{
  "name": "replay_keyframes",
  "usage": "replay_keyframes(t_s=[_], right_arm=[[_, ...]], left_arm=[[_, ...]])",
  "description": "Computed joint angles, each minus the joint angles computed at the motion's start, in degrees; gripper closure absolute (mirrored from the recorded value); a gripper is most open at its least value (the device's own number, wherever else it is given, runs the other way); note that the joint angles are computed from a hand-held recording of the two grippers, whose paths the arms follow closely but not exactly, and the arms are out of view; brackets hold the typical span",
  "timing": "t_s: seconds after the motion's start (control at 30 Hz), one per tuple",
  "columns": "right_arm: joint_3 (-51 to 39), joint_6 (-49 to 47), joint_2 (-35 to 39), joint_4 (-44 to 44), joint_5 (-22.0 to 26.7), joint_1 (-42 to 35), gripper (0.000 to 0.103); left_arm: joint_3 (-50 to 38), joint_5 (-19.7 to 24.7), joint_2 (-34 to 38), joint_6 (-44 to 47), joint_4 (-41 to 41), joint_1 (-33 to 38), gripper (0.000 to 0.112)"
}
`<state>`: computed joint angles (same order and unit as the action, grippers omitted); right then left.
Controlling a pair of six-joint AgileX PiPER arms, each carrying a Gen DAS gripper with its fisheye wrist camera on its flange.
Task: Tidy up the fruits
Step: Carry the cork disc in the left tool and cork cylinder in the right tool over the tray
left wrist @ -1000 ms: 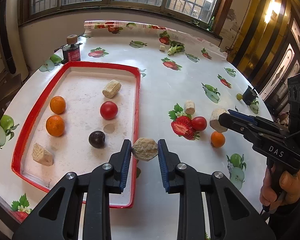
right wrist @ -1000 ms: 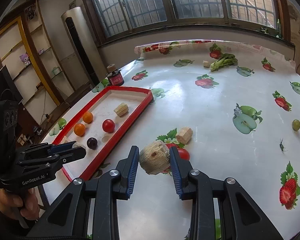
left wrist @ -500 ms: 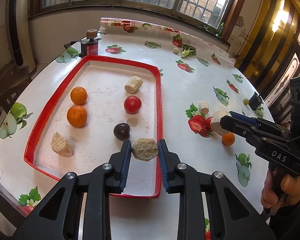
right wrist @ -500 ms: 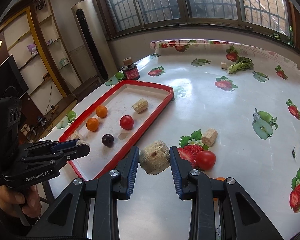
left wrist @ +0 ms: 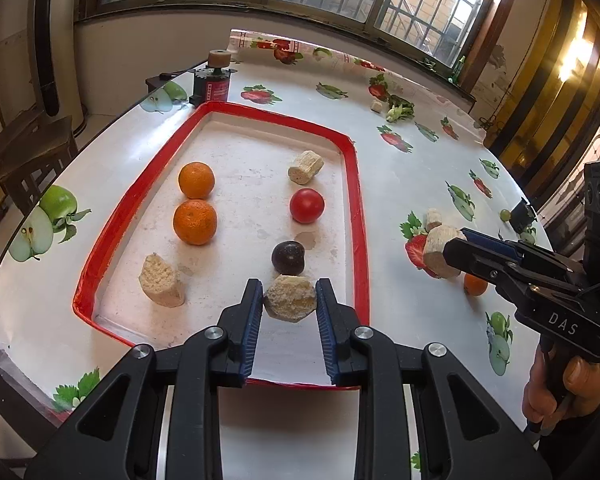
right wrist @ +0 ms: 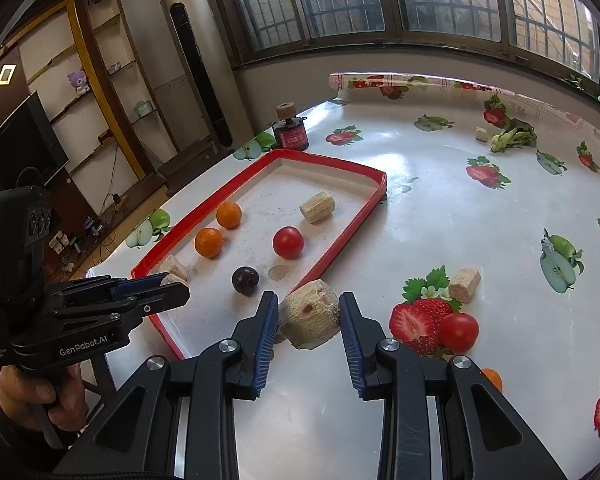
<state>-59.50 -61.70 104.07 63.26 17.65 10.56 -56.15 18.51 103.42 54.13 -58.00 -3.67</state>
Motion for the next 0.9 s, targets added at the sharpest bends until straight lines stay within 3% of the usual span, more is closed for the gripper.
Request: replay_keyframes(t_s=[0.57, 0.9], right_arm=[[-9.0, 6.0, 7.9, -4.6, 3.3, 3.3, 0.071], [-22.6, 18.7, 17.0, -16.0, 7.5, 4.2, 0.071]], left_arm=[[-0.8, 1.6, 3.0, 2.7, -2.0, 4.4, 0.088], [-5.2, 3.1, 7.3, -1.3, 1.4, 2.6, 0.088]])
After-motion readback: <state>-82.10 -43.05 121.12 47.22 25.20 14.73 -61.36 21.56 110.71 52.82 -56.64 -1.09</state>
